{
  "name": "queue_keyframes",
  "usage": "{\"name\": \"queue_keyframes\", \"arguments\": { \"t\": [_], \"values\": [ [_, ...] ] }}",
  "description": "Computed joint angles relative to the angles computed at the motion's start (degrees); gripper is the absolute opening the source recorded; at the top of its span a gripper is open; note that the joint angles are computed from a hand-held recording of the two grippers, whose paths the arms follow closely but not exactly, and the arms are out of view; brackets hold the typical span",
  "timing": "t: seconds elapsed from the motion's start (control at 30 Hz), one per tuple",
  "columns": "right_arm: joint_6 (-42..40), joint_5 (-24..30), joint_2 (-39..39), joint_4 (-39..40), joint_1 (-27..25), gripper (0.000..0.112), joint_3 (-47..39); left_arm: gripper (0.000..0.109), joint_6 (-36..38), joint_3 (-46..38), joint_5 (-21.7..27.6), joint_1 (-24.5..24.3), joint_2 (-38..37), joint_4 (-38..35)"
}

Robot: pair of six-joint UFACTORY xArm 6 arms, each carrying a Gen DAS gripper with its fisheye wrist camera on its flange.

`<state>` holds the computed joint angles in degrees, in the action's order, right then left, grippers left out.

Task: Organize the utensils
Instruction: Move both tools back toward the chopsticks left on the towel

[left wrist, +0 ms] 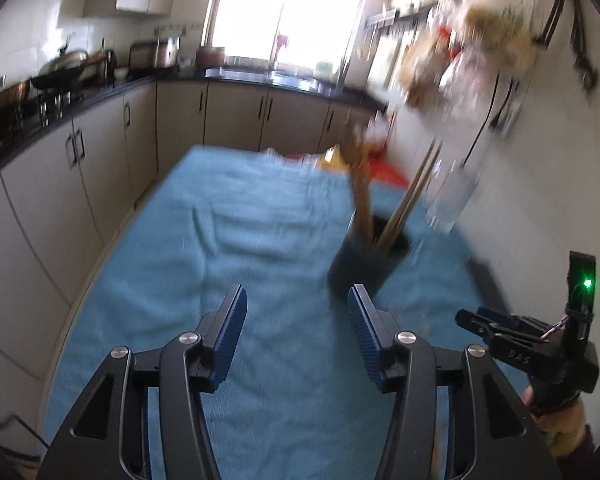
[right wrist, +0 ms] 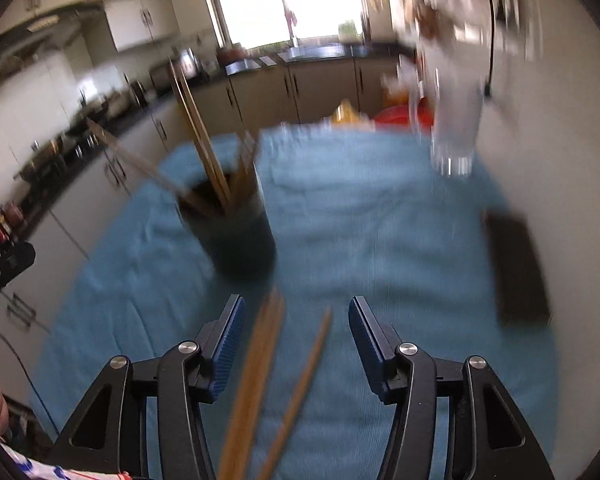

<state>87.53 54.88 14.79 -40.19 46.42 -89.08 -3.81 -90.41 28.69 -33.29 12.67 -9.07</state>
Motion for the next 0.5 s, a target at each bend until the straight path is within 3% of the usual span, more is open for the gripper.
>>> {"name": "queue_keyframes", "arguments": {
  "t": [0.27,0.37,0.43,0.5],
  "values": [
    [-7.98,-5.84,5.52,4.97,0.78,0.039,-1.73,0.051,-2.39,7.03,-0.66,0.62,-1.01,3.05],
    [-11.01,-0.46,10.17,8.51,0.92,0.029,-7.82,0.051,-3.33,8.55,-1.18,1.48,-1.47,4.25],
    [-9.27,-0.69,10.95,9.02,0.83,0.024,-9.16,0.051,-3.83,8.73,-1.01,2.12,-1.38,4.58],
    [-10.11,-5.62,11.97,13.05,0.14,0.024,-9.78,0.051,-5.09,8.65,-0.73,2.64,-1.02,5.33]
  ]
}}
